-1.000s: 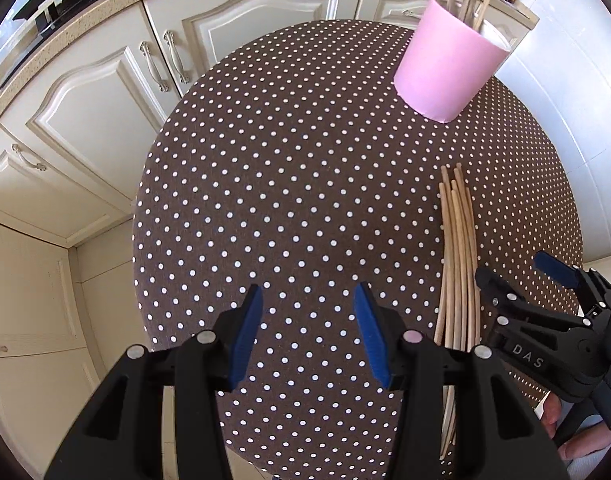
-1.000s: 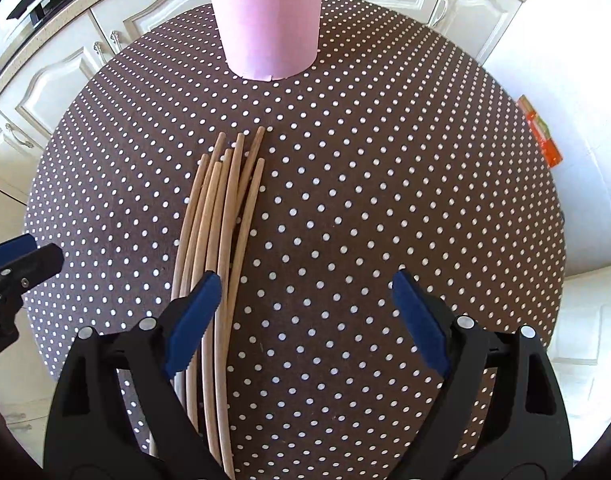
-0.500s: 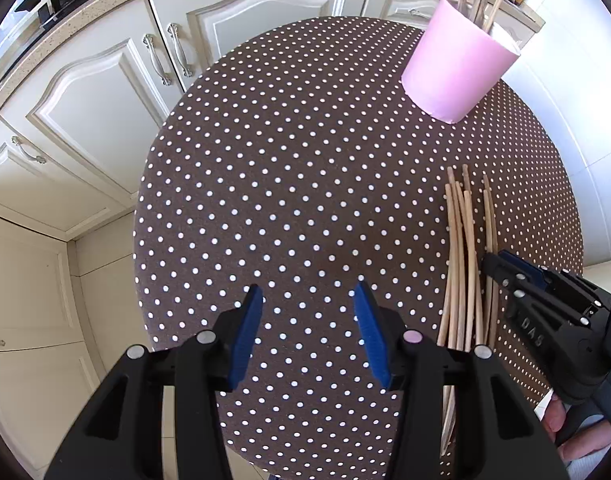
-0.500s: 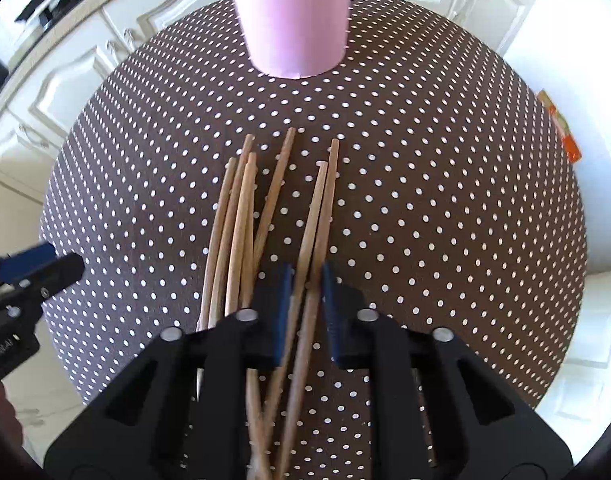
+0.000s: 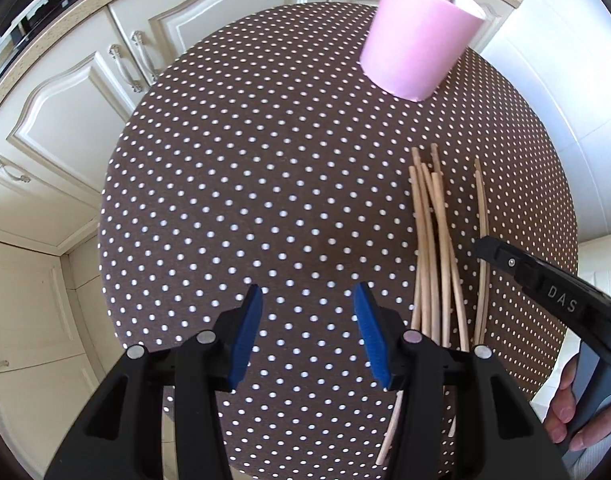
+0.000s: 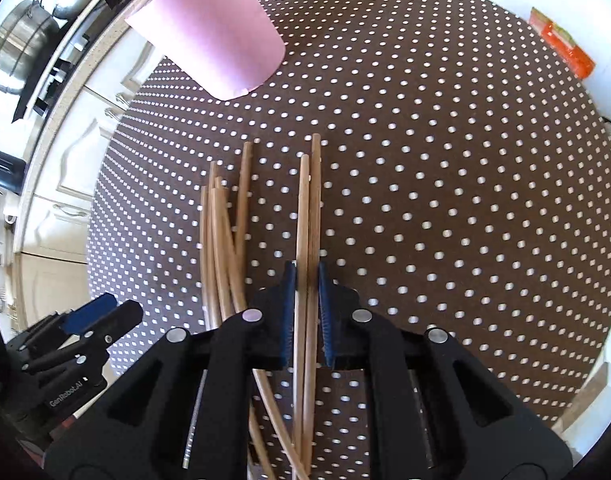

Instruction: Organize utensils

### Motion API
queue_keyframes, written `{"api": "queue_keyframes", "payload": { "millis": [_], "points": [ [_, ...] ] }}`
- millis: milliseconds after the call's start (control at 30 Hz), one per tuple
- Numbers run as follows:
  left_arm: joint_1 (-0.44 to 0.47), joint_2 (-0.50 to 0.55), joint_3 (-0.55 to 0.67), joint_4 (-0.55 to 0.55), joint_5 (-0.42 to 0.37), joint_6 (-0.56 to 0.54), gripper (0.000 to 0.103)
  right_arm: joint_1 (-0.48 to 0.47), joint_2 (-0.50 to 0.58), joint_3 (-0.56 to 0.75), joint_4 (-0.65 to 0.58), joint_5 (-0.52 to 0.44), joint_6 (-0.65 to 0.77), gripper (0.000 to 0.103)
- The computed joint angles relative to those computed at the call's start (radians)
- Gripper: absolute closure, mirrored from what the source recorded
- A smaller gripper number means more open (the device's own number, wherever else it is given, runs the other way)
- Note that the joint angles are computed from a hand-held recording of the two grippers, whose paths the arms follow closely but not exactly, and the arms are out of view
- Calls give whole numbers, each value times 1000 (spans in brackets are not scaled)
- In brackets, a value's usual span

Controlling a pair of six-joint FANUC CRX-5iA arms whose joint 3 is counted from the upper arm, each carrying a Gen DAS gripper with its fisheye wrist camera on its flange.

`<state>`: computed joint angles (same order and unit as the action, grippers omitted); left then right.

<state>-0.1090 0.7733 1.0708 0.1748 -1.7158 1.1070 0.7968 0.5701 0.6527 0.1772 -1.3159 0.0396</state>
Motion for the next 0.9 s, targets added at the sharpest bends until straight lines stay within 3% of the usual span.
{"api": "queue_keyframes", "payload": {
  "millis": [67, 200, 233, 333, 600, 733, 900],
  "points": [
    [-7, -3, -5, -2, -1, -3, 56, -5, -11, -2, -20, -21, 15, 90],
    [-14, -10, -16, -6, -3, -14, 56, -8, 70, 151, -29, -135, 46, 85],
    [-17, -15, -24, -7, 0, -14, 55, -9, 79, 168, -28, -153, 50, 80],
    [-18, -25, -43, -9, 5, -15, 55, 2, 123, 242, 14, -221, 44, 45],
    [-15, -13, -22, -12, -14, 0, 56, 3, 161, 302, 38, -298, 57, 45],
    [-10, -2, -5, -13, -23, 5, 56, 7, 135, 251, 53, -297, 32, 45],
    [-7, 10, 10, -18, -38, 7, 56, 2, 162, 279, 39, -328, 62, 44]
  ]
}}
